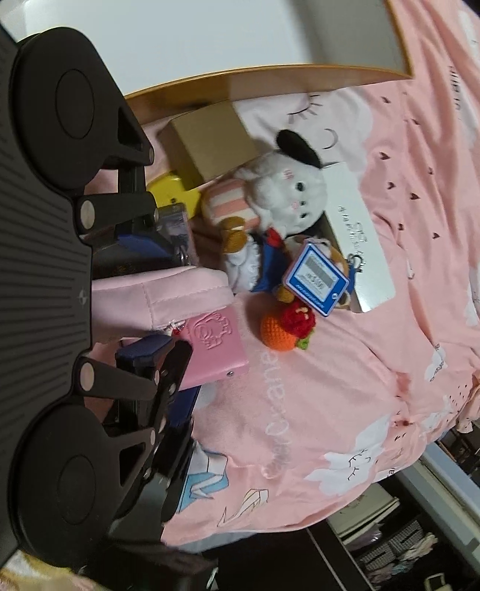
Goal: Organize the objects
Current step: 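Grasp the pink fabric pouch with the left gripper while the right gripper grasps the pink card case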
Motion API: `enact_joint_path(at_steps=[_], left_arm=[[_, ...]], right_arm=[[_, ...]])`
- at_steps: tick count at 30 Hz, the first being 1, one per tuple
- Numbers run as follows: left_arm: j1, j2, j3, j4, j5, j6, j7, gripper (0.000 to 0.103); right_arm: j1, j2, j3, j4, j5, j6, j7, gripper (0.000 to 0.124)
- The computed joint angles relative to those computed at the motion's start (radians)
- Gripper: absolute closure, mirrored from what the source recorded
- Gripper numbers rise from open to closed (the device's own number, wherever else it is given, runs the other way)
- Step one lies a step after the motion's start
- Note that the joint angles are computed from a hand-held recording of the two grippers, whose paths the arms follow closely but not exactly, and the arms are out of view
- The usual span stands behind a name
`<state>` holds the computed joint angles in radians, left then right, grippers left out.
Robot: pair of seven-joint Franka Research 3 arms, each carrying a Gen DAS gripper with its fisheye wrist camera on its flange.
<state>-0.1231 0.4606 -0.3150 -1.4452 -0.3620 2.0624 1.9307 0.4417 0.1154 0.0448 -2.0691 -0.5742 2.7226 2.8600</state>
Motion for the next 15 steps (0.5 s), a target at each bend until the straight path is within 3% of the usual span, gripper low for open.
enact_joint_path(at_steps=[6,8,15], left_arm=[[0.012,-0.013,-0.006,-0.052,-0.033,-0.006,0.012,0.043],[0.012,-0.027,-0.003,-0.081,-0.037,0.019,0.017,0.056],[0.042,-0.128,-0.008,-0.225,-0.128,0.154,0.127,0.069]], right_arm=[[-0.012,0.006,-0.009,-0.028,0.06,0.081,-0.016,0.094],[-0.007,-0.002,-0.013,-0.035,0.056,0.083,-0.009,0.096],[0.002,-0.04,0.011,-0.017,0.0,0.02,-0.004,0.103]])
